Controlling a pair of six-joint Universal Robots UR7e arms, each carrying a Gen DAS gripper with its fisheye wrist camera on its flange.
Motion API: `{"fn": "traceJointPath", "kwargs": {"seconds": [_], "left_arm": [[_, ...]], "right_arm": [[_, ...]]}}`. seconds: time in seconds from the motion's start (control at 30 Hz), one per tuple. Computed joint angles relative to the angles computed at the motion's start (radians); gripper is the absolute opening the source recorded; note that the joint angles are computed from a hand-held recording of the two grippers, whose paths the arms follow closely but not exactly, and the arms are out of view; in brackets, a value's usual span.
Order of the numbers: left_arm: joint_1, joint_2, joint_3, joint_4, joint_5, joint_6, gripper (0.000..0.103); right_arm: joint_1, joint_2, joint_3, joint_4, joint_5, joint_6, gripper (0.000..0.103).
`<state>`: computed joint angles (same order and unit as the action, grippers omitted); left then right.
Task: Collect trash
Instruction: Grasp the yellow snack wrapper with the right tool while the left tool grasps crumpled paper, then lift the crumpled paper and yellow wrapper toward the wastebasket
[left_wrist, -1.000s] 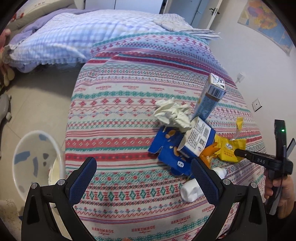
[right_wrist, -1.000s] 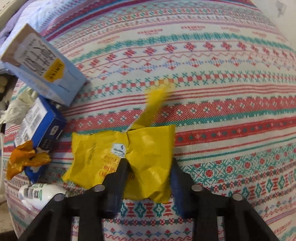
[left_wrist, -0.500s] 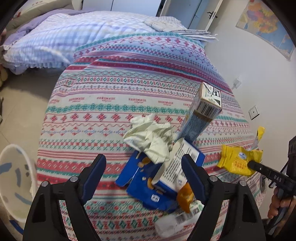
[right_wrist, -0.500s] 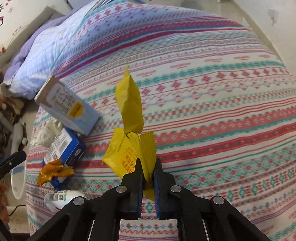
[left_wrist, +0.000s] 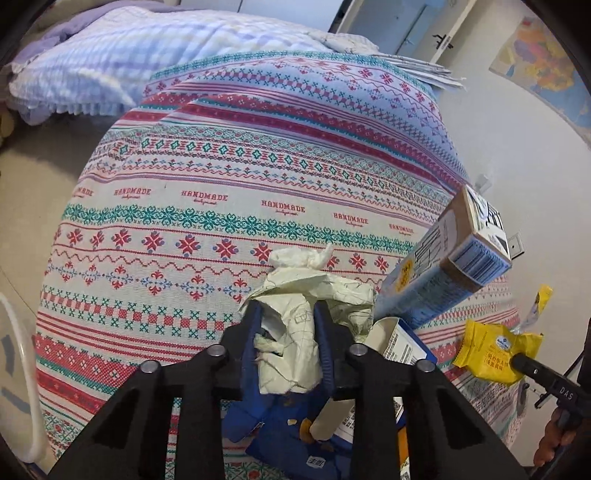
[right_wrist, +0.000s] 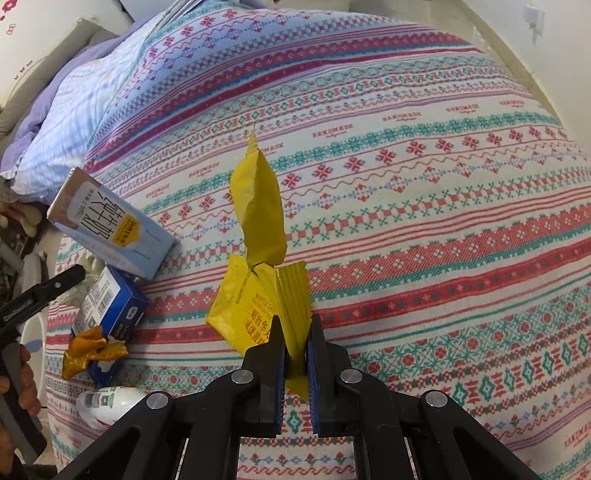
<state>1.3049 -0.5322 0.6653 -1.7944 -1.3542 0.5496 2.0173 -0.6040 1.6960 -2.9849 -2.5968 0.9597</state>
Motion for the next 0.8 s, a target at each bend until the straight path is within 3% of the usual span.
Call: {"fn": "traceJointPath", "kwargs": {"seconds": [0.43, 0.8], "left_arm": [[-0.004, -0.093, 0.095, -0.112, -0.032, 0.036, 0.014], [0.02, -0.107, 0.021, -0.083, -0.027, 0.057, 0.014]], "right_arm": [[0.017, 0.011, -0.019, -0.041, -0.032, -0.04, 0.008], [0.054, 0.071, -0.116, -0.098, -0.043, -0.164, 0.008]]}}
